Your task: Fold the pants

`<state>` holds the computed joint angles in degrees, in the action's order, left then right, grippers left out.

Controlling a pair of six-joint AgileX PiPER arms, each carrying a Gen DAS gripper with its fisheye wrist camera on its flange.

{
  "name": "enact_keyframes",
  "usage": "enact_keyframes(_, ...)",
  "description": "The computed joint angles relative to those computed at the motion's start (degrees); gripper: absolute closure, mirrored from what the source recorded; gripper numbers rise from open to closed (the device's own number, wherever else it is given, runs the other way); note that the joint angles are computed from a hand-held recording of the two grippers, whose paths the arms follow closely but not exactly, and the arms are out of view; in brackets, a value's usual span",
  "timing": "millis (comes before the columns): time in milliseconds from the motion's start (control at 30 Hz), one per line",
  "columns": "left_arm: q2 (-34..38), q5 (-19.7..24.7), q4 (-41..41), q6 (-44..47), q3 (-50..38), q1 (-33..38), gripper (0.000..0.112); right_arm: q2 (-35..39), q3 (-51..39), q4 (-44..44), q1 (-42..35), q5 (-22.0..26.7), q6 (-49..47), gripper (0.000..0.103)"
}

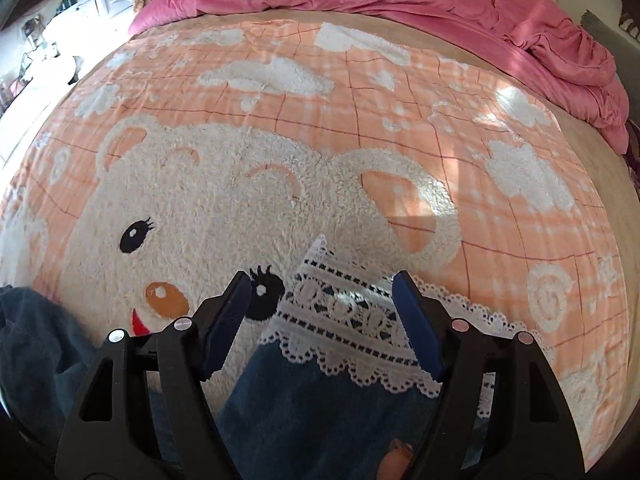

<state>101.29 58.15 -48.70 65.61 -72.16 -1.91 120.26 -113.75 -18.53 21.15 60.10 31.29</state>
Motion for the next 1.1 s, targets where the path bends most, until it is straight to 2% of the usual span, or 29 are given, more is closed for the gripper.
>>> enact_keyframes(67, 0.42, 0.16, -0.78, 1.08, 0.21, 0.17, 0.097, 3.59, -5.2, 0.26, -0.3, 3.55, -0.64, 0.037)
enact_keyframes(100, 0.35, 0.16, -1.08, 1.48, 0.39, 0.33, 0.097, 5.3, -7.64, 0.47, -0.58, 5.36, -1.37, 0.049)
enact_keyframes(133, 0.66, 0.68, -1.55, 1.61, 0.18, 0.61, 0.097, 6.23, -8.38, 1.35, -1.02, 5.64, -2.55, 0.073)
enact_keyframes(167, 0.85, 1.04, -2.0, 1.76, 0.07, 0.86, 0.097, 6.05, -7.56, 1.56, -1.29, 4.84, -2.9, 0.078)
enact_keyframes(233, 0.73, 0.82, -3.01, 2.7, 0.59, 1.42, 0.097, 2.15, -1.03, 2.6, -2.2, -0.04, -1.96, 0.099)
enact_keyframes(333, 1.02, 0.51, -4.43, 3.53, 0.94, 2.27, 0.097, -8.66, 13.49, 3.95, -3.77, -10.43, 2.2, 0.099)
enact_keyframes(433, -2.06, -0.9, -6.5, 7.04, 5.28, 3.44, 0.095, -18.57, 24.7, 1.45, -4.56, -16.54, 7.53, 0.099)
enact_keyframes(533, -3.24, -1.44, -8.66, 9.61, 7.32, 3.99, 0.084, -29.01, 35.55, 1.73, -6.5, -21.59, 11.48, 0.099)
enact_keyframes(567, -3.5, -1.23, -9.25, 10.22, 7.59, 4.27, 0.084, -31.91, 38.29, 1.62, -6.98, -22.55, 12.66, 0.099)
enact_keyframes(633, -3.01, -0.64, -10.08, 11.52, 6.87, 4.58, 0.084, -39.14, 45.35, -1.4, -6.69, -24.01, 17.34, 0.099)
enact_keyframes(733, -3.14, 1.69, -10.01, 13.18, 5.98, 5.6, 0.105, -46.93, 52.84, -5.51, -5.47, -24.39, 24.15, 0.099)
enact_keyframes(900, -5.9, 0.78, -9.19, 18.2, 7.54, 5.42, 0.105, -60.78, 67.46, -12.19, -0.98, -25.13, 40.82, 0.099)
enact_keyframes(1000, -6.91, -0.19, -8.2, 19.81, 8.32, 5.35, 0.105, -67.0, 74.73, -17.39, 4.2, -21.94, 53.69, 0.097)
enact_keyframes(1100, -7.01, -0.53, -7.34, 20.55, 8.84, 5.24, 0.105, -70.98, 80.46, -16.9, 6.17, -22.27, 58.3, 0.093)
